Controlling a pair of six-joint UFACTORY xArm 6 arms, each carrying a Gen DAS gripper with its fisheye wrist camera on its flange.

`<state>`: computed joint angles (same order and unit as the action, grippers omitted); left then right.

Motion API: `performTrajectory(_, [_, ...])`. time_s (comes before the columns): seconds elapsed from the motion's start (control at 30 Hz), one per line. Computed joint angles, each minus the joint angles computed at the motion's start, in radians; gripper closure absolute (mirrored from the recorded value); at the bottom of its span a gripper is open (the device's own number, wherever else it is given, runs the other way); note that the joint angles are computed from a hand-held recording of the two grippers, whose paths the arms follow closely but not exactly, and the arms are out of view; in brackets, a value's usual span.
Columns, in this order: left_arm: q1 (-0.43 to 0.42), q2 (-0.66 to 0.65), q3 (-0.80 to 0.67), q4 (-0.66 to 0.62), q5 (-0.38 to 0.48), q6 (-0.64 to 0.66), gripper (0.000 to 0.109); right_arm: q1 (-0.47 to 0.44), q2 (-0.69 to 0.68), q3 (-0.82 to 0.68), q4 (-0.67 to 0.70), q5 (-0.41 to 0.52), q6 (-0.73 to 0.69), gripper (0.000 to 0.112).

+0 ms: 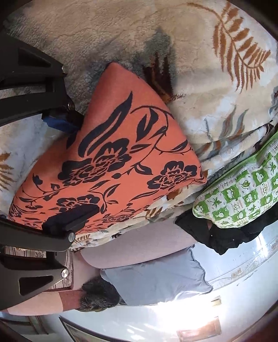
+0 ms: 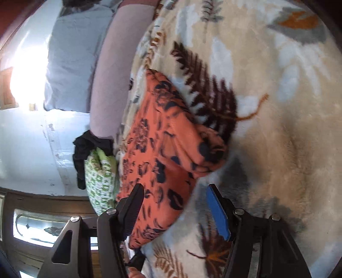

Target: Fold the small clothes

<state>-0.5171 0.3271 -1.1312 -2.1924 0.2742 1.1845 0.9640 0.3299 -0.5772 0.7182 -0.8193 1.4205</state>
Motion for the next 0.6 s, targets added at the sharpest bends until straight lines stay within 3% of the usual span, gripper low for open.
performTrajectory(0.17, [-0.001, 0.002, -0.002, -0.001, 0.007, 0.048, 0.045, -0.012, 0.054, -0.099, 0.183, 0.0, -0.257, 0.049])
performTrajectory(0.27, [0.008, 0.002, 0.003, -0.015, 0.027, 0.065, 0.045, -0.021, 0.107, -0.099, 0.18, -0.089, -0.17, 0.051])
performTrajectory(0.37, [0.013, 0.003, 0.002, -0.027, 0.032, 0.07, 0.054, -0.022, 0.1, -0.109, 0.238, -0.093, -0.26, 0.051])
performTrajectory(0.43, [0.017, 0.0, 0.004, -0.046, 0.035, 0.085, 0.061, -0.012, 0.12, -0.087, 0.26, -0.207, -0.189, 0.05])
performTrajectory(0.5, [0.015, 0.0, 0.001, -0.05, 0.029, 0.092, 0.062, -0.04, 0.121, -0.054, 0.187, -0.267, -0.103, 0.048])
performTrajectory(0.57, [0.009, 0.005, -0.006, -0.055, 0.019, 0.088, 0.062, -0.079, 0.109, -0.039, 0.088, -0.224, -0.079, 0.048])
performTrajectory(0.6, [0.009, 0.009, -0.009, -0.051, 0.017, 0.072, 0.056, -0.096, 0.126, -0.048, 0.025, -0.22, -0.033, 0.048])
